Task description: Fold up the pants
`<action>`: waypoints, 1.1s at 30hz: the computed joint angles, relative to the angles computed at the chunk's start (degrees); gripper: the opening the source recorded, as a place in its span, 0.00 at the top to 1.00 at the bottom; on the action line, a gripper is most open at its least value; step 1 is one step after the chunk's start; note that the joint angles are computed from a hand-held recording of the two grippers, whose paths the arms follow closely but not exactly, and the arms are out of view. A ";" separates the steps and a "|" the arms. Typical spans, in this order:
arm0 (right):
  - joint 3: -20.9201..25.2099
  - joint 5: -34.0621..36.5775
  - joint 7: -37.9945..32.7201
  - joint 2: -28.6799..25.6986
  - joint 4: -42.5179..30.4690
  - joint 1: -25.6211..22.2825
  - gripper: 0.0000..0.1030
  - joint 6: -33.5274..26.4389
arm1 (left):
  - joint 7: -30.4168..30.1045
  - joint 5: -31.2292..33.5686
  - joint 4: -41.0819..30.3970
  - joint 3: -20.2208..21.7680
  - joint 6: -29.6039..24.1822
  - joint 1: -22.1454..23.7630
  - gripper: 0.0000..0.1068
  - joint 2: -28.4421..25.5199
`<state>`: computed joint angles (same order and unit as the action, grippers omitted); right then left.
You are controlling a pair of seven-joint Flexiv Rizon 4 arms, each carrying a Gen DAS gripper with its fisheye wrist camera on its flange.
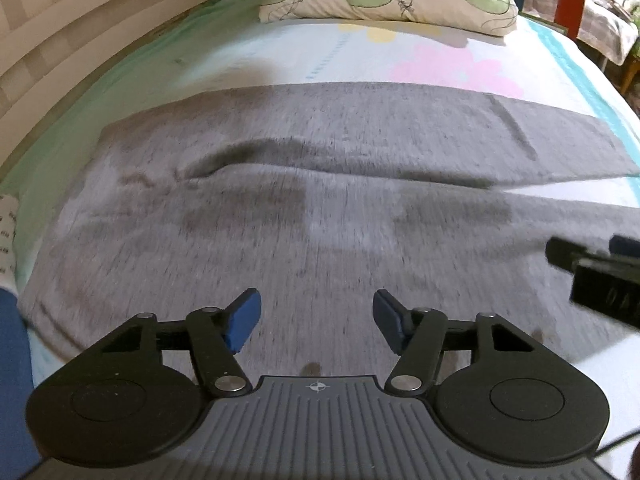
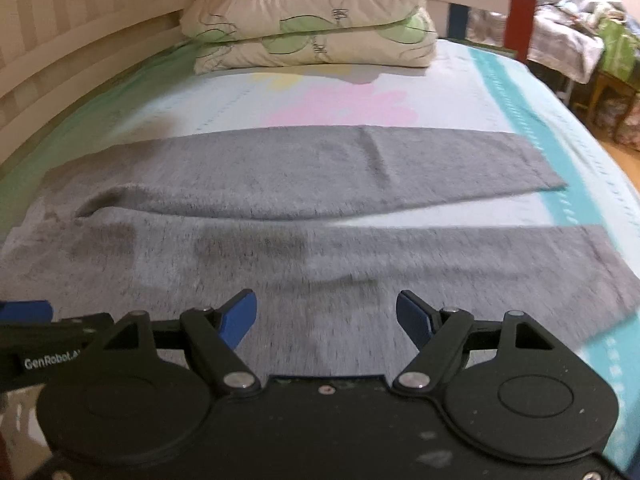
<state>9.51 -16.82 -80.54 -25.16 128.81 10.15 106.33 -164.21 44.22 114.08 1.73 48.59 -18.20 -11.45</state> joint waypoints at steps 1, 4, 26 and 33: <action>2.71 -2.24 -0.03 -1.48 -2.29 -3.22 0.27 -1.65 | 0.52 -0.24 -0.42 0.08 0.62 0.48 0.43 -0.63; 7.81 -6.04 -1.46 -6.09 -9.48 -8.71 0.27 -5.05 | 8.42 -6.96 0.09 0.33 2.91 3.38 0.43 -2.86; 30.23 -2.52 -37.76 -45.54 -79.72 -6.62 0.54 -49.93 | 20.55 -11.66 -12.75 9.35 10.29 5.07 0.43 -14.99; 30.86 0.18 -50.86 -48.89 -87.73 -4.18 0.48 -59.07 | 24.48 -15.38 -11.99 9.44 13.85 7.27 0.43 -15.26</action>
<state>40.36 -16.64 -131.40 -74.05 41.08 5.96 47.26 -139.74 28.84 102.08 11.18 62.43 -10.93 -26.70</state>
